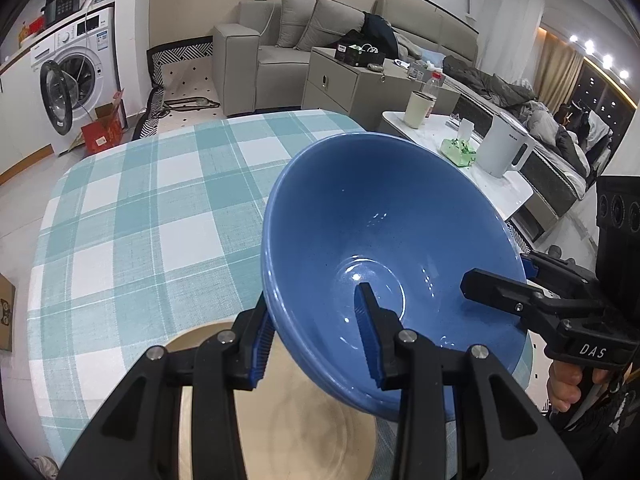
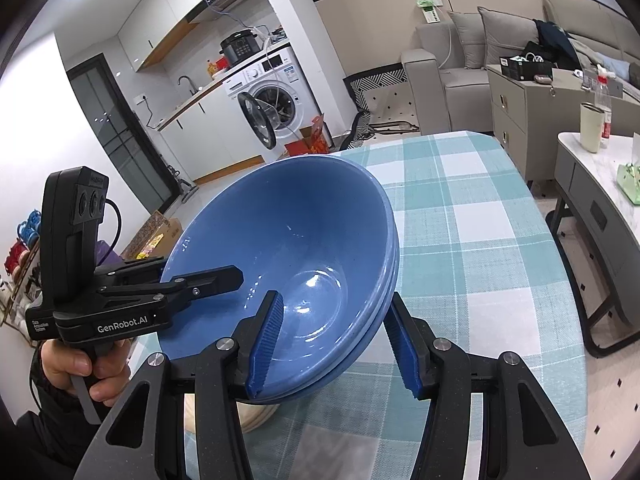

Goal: Organize plates and bowls
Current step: 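Lift the stacked blue bowls off the tablecloth with both grippers, then carry the stacked blue bowls over the cream plate stack with both grippers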

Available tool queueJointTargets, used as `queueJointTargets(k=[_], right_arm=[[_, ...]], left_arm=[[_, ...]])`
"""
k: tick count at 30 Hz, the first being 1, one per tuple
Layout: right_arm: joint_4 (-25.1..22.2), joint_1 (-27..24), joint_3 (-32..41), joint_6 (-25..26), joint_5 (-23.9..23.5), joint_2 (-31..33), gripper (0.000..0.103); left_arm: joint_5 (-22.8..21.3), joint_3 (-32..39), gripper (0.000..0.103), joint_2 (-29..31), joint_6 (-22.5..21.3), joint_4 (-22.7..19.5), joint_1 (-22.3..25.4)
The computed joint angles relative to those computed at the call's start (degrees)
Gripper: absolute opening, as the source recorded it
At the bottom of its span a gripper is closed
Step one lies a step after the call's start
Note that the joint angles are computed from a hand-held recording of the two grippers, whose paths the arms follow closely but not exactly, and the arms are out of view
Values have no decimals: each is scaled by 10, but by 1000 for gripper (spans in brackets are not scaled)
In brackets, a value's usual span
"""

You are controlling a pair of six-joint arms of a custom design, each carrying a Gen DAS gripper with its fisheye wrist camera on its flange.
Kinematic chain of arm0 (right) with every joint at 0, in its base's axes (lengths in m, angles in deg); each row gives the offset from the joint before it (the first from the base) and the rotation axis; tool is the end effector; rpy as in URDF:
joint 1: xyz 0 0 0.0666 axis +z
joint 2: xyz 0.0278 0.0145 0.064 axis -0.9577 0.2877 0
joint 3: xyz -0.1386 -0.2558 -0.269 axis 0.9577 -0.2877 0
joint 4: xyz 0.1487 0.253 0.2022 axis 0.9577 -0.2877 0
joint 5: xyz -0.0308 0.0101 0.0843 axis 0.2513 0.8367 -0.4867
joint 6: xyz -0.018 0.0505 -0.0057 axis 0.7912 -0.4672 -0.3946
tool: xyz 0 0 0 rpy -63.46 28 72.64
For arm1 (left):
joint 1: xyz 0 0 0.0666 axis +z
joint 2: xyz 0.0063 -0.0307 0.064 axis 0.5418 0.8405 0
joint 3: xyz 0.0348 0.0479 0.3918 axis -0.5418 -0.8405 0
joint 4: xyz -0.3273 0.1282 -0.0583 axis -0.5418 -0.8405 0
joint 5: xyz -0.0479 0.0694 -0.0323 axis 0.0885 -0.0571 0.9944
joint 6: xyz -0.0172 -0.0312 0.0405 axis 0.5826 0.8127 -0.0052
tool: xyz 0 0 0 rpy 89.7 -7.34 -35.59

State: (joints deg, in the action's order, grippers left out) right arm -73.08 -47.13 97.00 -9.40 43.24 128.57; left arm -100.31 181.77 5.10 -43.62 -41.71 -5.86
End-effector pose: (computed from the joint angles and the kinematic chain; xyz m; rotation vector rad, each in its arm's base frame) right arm 0.3678 0.1935 0.4696 -0.5480 2.3207 0.6982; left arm 0.3761 -0.2911 0.4741 0.0214 2.4502 -0.2775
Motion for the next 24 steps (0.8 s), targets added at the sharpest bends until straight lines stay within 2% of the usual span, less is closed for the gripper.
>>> queueJointTargets(k=[24], right_arm=[[-4,63,3,2,22,-12,54]], left_arm=[[-65,-57,37,-69,58,-15,-24]])
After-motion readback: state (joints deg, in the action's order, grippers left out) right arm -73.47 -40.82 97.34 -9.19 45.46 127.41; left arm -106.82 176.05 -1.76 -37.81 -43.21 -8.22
